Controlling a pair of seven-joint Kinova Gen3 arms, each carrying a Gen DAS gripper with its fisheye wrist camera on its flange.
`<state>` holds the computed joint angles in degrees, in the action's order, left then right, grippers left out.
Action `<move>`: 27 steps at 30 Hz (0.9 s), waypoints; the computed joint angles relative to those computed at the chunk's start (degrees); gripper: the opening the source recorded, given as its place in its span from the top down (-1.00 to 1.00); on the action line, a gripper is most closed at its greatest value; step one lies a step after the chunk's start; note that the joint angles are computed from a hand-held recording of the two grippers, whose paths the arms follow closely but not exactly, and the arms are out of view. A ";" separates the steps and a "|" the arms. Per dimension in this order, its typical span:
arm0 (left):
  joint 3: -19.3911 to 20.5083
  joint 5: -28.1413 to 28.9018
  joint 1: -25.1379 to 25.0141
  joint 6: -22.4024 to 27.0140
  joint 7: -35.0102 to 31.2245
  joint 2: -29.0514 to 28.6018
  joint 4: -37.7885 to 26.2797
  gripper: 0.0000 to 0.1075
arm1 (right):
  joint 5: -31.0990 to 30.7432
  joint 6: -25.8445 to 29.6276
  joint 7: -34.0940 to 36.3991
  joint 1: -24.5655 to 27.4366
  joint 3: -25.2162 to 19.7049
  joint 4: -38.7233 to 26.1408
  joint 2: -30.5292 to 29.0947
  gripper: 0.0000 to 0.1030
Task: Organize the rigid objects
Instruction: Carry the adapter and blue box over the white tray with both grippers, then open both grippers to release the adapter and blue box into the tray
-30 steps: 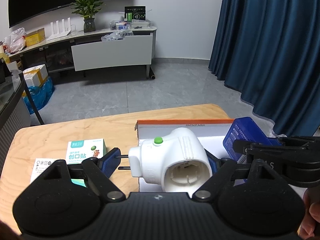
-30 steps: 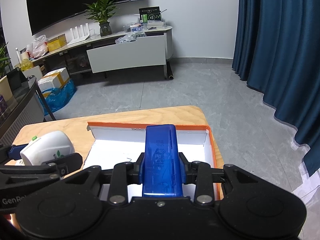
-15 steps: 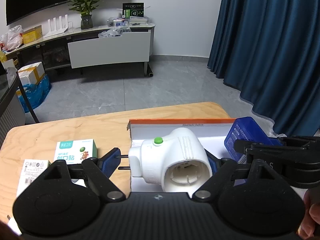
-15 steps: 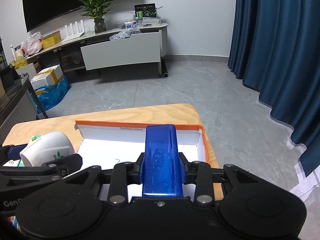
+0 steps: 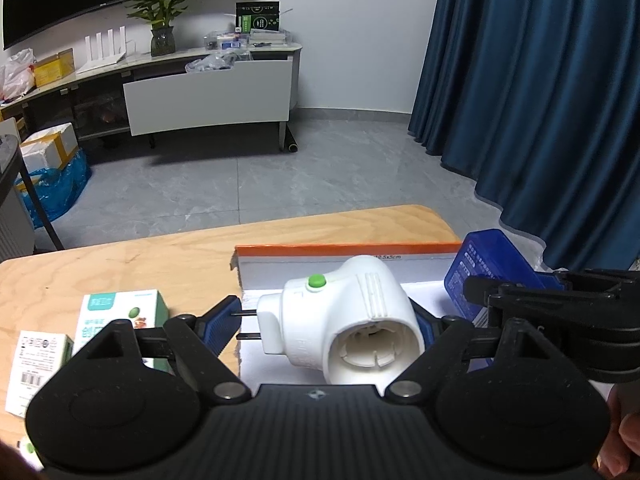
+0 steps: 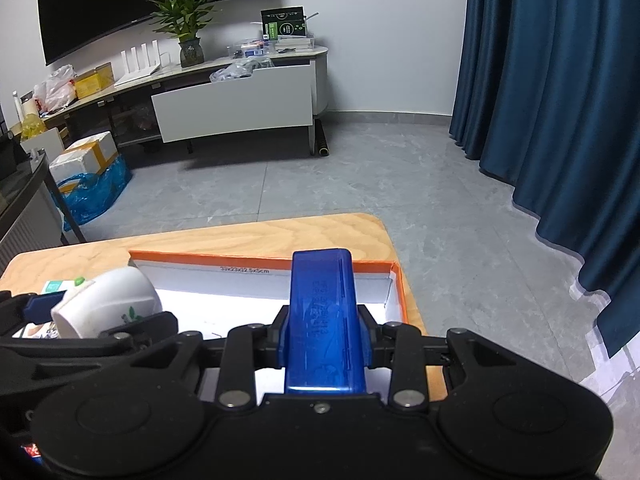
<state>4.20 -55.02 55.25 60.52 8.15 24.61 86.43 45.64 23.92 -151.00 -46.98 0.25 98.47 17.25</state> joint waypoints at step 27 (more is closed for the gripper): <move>5.73 -0.45 2.81 12.24 3.58 -6.91 1.97 -0.85 | 21.07 6.49 -23.43 -0.86 -8.24 10.27 -12.21 -0.40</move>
<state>9.93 -55.47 58.06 72.76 11.73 17.69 88.40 66.71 30.41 -174.43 -47.84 -7.99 108.74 5.04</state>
